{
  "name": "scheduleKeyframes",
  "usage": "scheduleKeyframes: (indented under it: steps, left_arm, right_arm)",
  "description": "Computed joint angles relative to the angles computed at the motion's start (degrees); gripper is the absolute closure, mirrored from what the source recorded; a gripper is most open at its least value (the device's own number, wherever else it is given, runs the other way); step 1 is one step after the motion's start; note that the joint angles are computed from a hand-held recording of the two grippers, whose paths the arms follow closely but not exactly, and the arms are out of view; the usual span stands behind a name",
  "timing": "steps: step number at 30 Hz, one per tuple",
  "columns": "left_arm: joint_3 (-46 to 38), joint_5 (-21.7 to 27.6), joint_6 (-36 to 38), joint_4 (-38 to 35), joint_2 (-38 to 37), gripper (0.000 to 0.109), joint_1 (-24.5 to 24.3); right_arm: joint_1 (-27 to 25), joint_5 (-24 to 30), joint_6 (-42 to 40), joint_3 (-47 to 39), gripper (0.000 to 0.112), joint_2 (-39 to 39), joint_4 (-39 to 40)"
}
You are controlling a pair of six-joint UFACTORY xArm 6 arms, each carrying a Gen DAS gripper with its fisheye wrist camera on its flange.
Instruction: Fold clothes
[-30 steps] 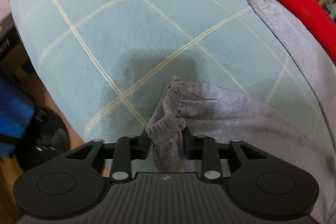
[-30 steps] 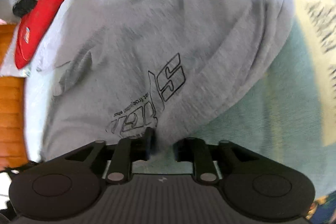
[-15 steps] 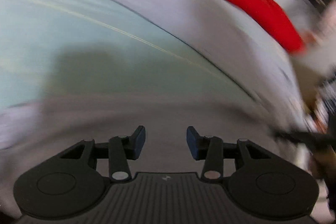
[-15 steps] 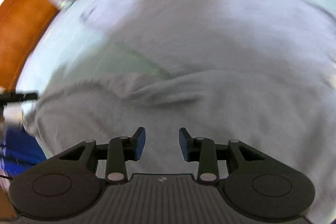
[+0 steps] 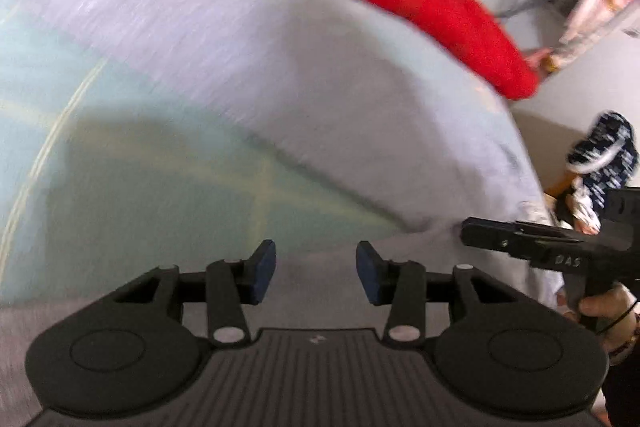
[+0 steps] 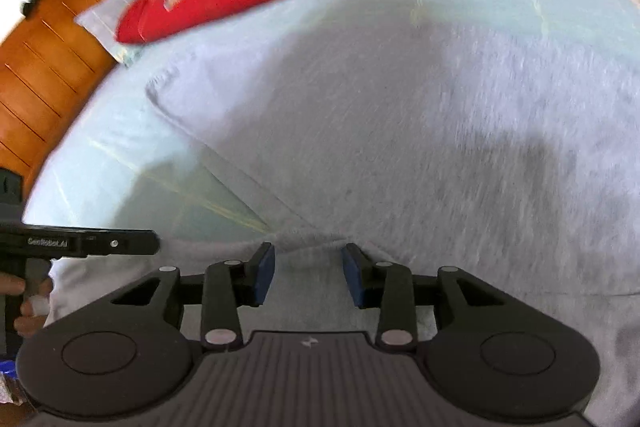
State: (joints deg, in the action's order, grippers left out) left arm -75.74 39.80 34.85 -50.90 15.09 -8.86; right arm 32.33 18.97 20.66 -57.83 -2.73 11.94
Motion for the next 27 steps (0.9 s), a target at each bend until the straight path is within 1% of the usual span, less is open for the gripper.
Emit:
scheduleKeyframes:
  steps: [2, 4, 5, 7, 9, 11, 13, 17, 20, 24, 26, 27]
  left_arm:
    - [-1.2, 0.5, 3.1, -3.8, 0.3, 0.052, -0.6]
    - [-4.4, 1.8, 3.0, -5.6, 2.7, 0.052, -1.4]
    - [-6.9, 2.9, 2.1, -5.6, 4.9, 0.052, -1.6]
    - [-12.7, 6.5, -0.4, -5.8, 9.9, 0.052, -1.9]
    - [-18.2, 10.9, -5.8, -5.3, 14.8, 0.052, -2.1]
    - [-21.8, 14.4, -10.0, -5.4, 18.7, 0.052, -2.2]
    - [-23.9, 15.9, -11.8, -6.8, 21.3, 0.051, -2.5]
    - [-28.9, 17.9, -12.8, -11.8, 26.2, 0.045, -3.4]
    - [-34.9, 20.7, -15.4, -14.4, 30.7, 0.042, -4.3]
    - [-43.9, 26.4, -20.7, -16.2, 36.8, 0.042, -5.4]
    - [-49.0, 27.7, -22.5, -16.5, 39.7, 0.042, -5.8]
    - [-50.7, 27.5, -22.7, -17.1, 40.6, 0.042, -6.0]
  right_arm:
    - [-0.5, -1.4, 6.2, 2.9, 0.055, -3.0, -8.6]
    - [-1.6, 0.1, 11.3, 4.5, 0.055, -4.5, -14.2]
    - [-2.0, 1.0, 12.3, 5.3, 0.055, -5.3, -14.7]
    - [-1.9, 2.0, 12.1, 7.2, 0.055, -6.7, -12.6]
    - [-0.9, 2.5, 11.5, 9.2, 0.055, -8.2, -10.2]
    - [0.3, 2.9, 12.2, 11.5, 0.055, -9.9, -10.2]
    - [1.5, 2.4, 12.7, 14.3, 0.054, -12.6, -9.4]
    - [3.1, 1.1, 15.4, 18.4, 0.053, -16.4, -9.3]
    - [3.3, 0.3, 17.3, 19.2, 0.053, -17.3, -10.1]
    - [2.8, -0.7, 19.9, 18.8, 0.053, -17.1, -12.2]
    - [2.3, -1.1, 20.9, 18.6, 0.053, -17.0, -13.6]
    - [2.1, -1.3, 21.3, 18.5, 0.053, -17.0, -14.3]
